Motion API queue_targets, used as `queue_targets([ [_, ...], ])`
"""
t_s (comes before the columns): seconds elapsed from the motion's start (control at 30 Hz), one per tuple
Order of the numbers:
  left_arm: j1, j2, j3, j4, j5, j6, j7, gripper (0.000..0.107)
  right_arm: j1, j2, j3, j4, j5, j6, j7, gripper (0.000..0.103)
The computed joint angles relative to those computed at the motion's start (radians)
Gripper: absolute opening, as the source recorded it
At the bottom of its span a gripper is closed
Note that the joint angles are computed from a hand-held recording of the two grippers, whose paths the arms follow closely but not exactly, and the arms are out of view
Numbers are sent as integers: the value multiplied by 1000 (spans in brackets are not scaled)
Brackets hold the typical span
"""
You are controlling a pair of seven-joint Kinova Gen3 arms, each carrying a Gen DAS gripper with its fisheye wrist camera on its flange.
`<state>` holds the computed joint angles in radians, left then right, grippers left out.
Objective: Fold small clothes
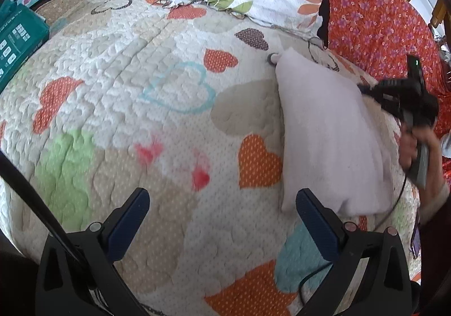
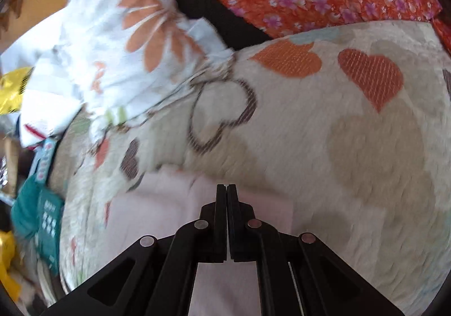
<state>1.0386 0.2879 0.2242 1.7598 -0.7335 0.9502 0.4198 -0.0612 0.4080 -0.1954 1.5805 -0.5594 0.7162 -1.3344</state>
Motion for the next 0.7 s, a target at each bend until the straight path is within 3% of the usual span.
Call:
queue_targets([
  [0.13,18,5,15,-33,-40,59,17,103,-156,-33,133,33,153,-26,-112,0],
  [0.2,64,17,-6,-65,-53,130,1,103,-191,-107,151,94,185,-95,-139,9],
  [0.27,72,36,10,-98,-67,203,-18,103,-166,-186,94,146,151,-129,-112,11],
  [0.37,96,61,10,-148,-74,296,-54,103,-72,-207,-25,170,79,-81,-61,31],
  [0.4,103,60,8,-155,-77,311,-52,103,-70,-203,-34,177,87,-60,-76,33],
  [0.57,147,73,30,-219,-126,428,-40,103,-135,-244,35,255,223,-59,-259,33],
  [0.7,248,125,-3,-317,-187,590,-74,103,-295,-370,170,317,385,-39,-414,49],
])
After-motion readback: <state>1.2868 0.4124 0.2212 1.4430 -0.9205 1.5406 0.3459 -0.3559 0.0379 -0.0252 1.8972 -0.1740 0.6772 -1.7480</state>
